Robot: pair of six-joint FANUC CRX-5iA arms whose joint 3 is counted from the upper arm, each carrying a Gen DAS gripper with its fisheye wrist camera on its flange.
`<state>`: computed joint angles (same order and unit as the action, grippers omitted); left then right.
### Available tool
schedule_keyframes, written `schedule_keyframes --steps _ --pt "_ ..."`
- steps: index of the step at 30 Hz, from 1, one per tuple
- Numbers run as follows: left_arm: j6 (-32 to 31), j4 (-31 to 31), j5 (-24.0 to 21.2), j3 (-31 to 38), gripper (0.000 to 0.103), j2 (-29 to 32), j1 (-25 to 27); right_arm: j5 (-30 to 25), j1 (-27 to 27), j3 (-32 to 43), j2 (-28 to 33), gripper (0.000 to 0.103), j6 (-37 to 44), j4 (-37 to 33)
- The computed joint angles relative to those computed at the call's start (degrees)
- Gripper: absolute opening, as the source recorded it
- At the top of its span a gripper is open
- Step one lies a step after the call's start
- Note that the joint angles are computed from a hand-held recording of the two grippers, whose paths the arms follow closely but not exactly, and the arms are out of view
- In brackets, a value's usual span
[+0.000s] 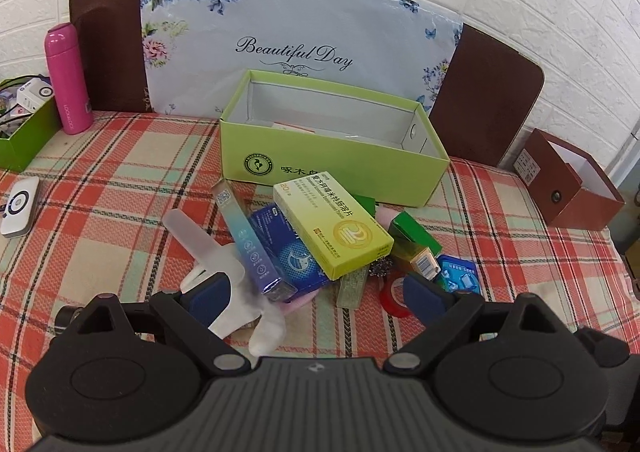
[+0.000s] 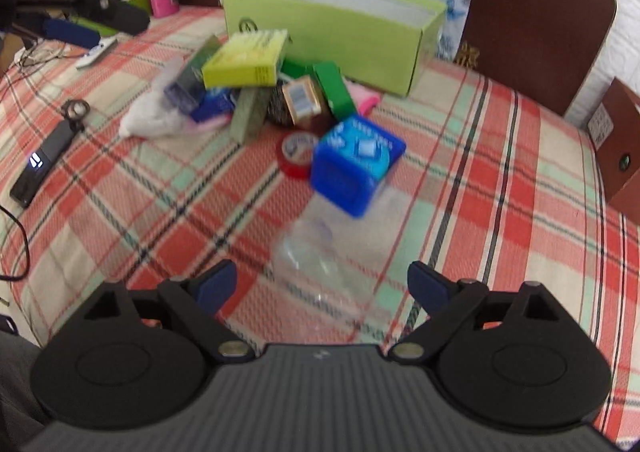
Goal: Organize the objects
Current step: 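Move the left gripper to the yellow-green box while the right approaches the clear cup, then grasp the clear plastic cup with the right gripper while the left grasps the yellow-green box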
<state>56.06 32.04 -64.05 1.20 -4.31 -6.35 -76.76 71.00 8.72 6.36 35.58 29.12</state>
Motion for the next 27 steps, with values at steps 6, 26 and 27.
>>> schedule_keyframes --steps 6,26,27 --pt "5.32 -0.94 0.90 2.60 0.096 2.98 -2.03 -2.07 -0.53 0.97 1.40 0.087 2.09 -2.58" --pt "19.77 -12.75 -1.15 18.98 0.096 17.51 -11.82 -2.03 -2.44 3.70 2.42 0.063 2.55 -9.15" --pt "20.02 -13.32 -2.10 19.77 0.096 18.21 -11.76 -1.96 -2.54 3.69 2.38 0.063 2.32 -9.35"
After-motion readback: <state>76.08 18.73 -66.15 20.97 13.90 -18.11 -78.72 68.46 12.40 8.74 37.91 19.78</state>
